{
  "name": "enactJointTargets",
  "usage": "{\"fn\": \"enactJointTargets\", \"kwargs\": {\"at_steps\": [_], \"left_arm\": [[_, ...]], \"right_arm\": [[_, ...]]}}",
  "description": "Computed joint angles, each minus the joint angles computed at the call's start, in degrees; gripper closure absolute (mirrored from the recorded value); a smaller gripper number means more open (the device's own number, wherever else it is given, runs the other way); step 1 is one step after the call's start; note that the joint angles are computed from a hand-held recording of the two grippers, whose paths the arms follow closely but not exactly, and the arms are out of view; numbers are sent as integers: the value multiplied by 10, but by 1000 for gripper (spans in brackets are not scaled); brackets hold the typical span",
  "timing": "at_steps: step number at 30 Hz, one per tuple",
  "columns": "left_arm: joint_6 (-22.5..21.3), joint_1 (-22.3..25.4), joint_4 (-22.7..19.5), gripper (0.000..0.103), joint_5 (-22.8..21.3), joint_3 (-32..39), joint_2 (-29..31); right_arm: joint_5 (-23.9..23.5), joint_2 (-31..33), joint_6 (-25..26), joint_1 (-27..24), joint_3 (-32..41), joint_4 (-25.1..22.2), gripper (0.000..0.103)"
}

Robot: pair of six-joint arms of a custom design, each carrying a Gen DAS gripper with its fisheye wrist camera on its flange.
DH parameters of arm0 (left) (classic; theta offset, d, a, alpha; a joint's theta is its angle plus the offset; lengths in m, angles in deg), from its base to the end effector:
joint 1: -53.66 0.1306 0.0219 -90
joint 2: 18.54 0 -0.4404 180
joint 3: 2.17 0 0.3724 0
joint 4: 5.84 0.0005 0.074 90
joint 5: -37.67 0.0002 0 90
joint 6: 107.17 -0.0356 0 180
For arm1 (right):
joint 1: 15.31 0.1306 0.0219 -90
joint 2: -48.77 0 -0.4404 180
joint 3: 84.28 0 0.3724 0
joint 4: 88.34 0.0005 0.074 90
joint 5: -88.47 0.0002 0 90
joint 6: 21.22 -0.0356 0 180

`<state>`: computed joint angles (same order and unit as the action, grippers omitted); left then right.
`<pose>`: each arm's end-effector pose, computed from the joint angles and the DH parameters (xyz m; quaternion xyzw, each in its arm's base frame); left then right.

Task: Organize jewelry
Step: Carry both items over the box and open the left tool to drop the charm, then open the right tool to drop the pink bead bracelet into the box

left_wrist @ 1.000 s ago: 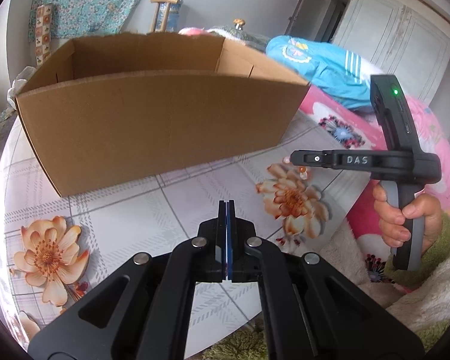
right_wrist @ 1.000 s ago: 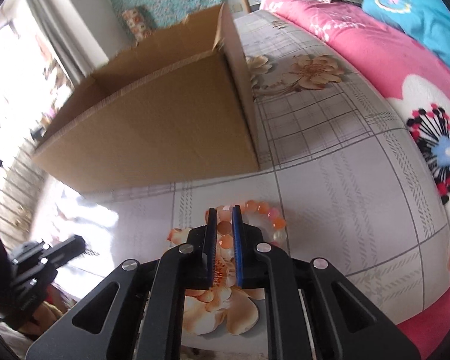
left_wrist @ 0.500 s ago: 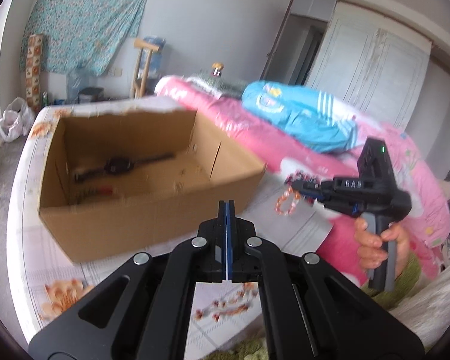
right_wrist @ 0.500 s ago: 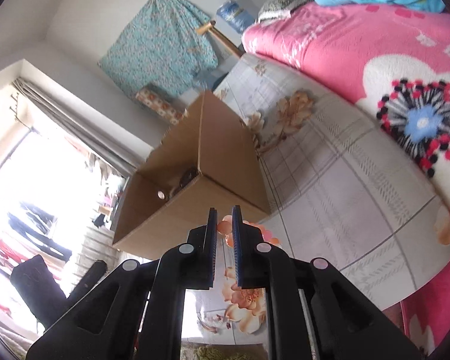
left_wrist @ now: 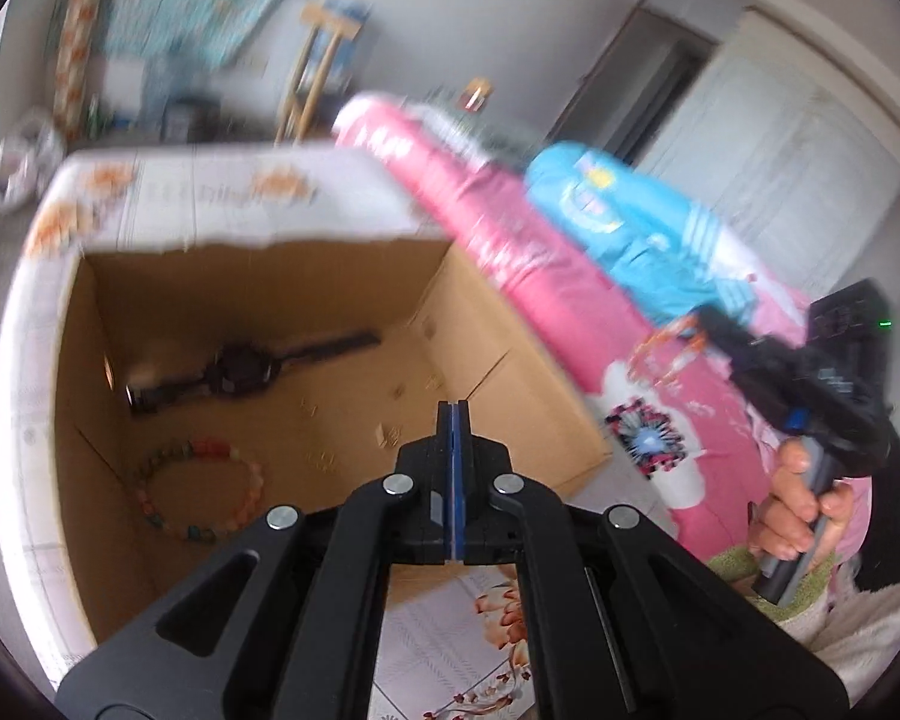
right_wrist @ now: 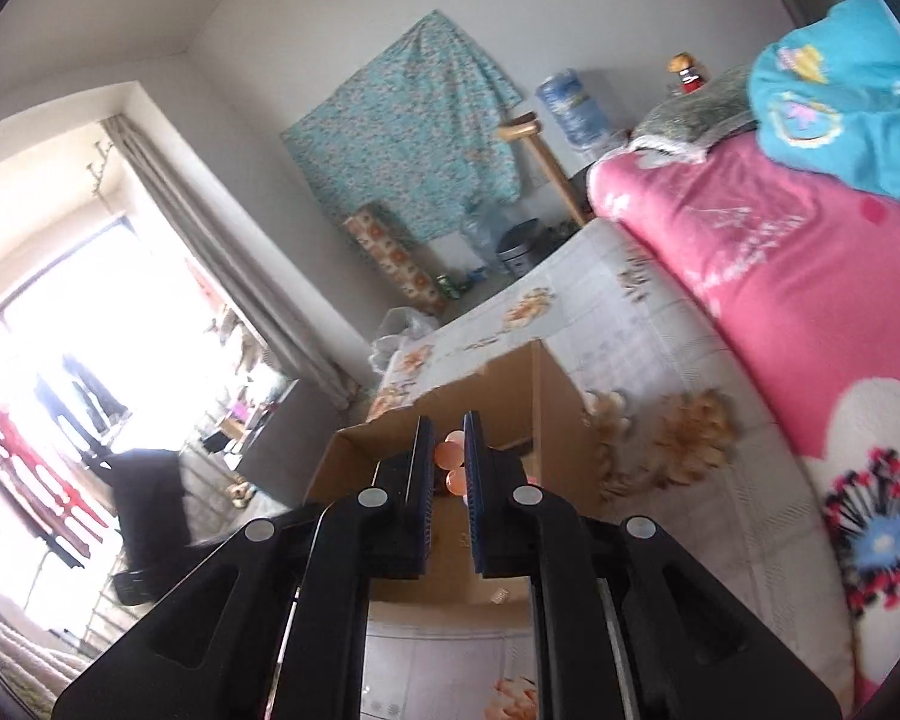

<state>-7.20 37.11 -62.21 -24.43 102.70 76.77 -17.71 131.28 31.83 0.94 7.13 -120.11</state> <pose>0.4762 -0.1594 0.5539 0.1404 0.8958 -0.3001 0.2963 0.4121 0.1299 0.5826 0.0717 0.8255 0.3499 0.4369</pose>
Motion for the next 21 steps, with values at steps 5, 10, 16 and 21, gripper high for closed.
{"fn": "enactJointTargets", "kwargs": {"at_steps": [5, 10, 16, 21], "left_arm": [[8, 7, -74, 103, 9, 22, 52], [-3, 7, -109, 103, -27, 26, 68], [3, 12, -89, 91, -48, 6, 51], [15, 15, -37, 67, -66, -27, 12]], "right_arm": [[-57, 55, 12, 3, 38, -8, 93], [-77, 89, 37, 10, 68, -52, 93], [-79, 107, 81, 17, 101, -124, 93], [-23, 143, 171, 35, 172, -242, 93]]}}
